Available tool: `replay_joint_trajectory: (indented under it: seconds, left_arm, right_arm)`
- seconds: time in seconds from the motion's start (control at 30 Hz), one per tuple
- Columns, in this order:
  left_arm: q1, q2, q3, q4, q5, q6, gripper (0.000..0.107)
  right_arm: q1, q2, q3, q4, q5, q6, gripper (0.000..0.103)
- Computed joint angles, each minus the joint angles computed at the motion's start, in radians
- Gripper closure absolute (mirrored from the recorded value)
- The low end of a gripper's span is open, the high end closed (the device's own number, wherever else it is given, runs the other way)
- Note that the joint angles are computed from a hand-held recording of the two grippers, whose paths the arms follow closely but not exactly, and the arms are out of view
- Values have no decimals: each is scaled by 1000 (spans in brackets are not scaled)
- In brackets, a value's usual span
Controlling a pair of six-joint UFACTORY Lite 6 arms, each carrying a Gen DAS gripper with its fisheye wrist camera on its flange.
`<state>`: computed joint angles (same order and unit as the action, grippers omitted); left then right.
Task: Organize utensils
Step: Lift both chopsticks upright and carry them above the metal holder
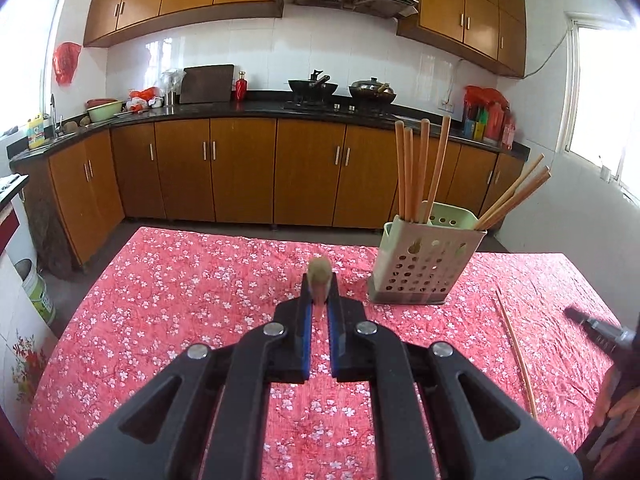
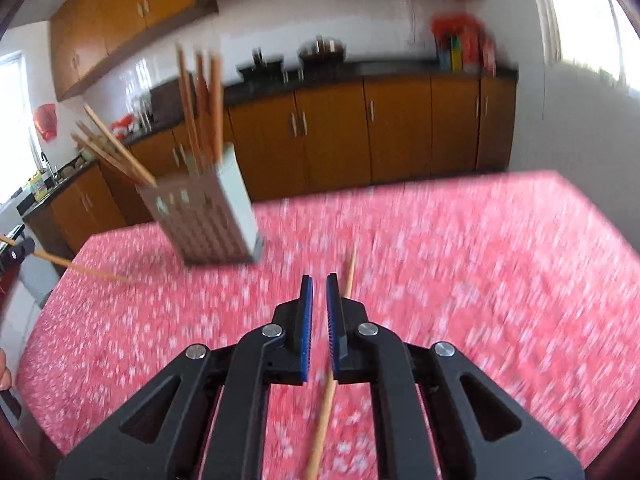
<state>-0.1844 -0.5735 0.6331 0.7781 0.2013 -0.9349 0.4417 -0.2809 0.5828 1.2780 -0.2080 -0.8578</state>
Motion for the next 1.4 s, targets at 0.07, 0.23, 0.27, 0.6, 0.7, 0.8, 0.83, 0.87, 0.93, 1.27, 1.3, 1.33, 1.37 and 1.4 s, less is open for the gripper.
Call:
replay_joint_trajectory:
  seconds: [0.07,0.23,0.27,0.6,0.7,0.8,0.83,0.87,0.93,1.27,1.3,1.33,1.37,1.4]
  left_arm:
    - [12,-7,-10,-31,-11,35,99]
    - [13,-9,-23,9,-18,-1,99]
    - [13,-11,-25,6,-19,3,99]
    - [42,-24,-26,-133,-28,151,99]
    - [45,-36,-24,-155,-28,175,99]
    - [39,-49,-20,-154,-23,174,99]
    - [37,-51,-17,-152,-21,172,99]
    - [36,-55,-14,-169,-22,188,99]
    - [34,-62,-8,-198,-21,218,99]
    - [-9,-51,74,-327,-19,363,99]
    - [-20,-47,89,-329,-15,365,99]
    - [-21,-50,96,-373,-16,408,99]
    - [-25,-43,112,-400,-18,433,99]
    - [-38,-36,134,-402,-18,430,99]
  right_arm:
    - [3,43,-14,-34,17,55,82]
    - [43,168,-24,-135,11,211,79]
    - [57,186,-28,-157,4,244,79]
    - [133,198,-75,-46,-89,150,95]
    - [122,37,-114,83,-118,1,95]
    - [117,-86,-125,159,-149,-92,95]
    - [116,-127,-124,181,-162,-120,95]
    - [112,-163,-122,195,-170,-143,95]
    - [104,-197,-107,199,-182,-164,95]
    - [103,-243,-22,125,-203,-145,96]
    - [105,-247,-5,114,-197,-141,96]
    - [108,-249,8,109,-194,-140,96]
    - [112,-257,24,108,-189,-145,96]
    - [119,-257,52,99,-184,-146,96]
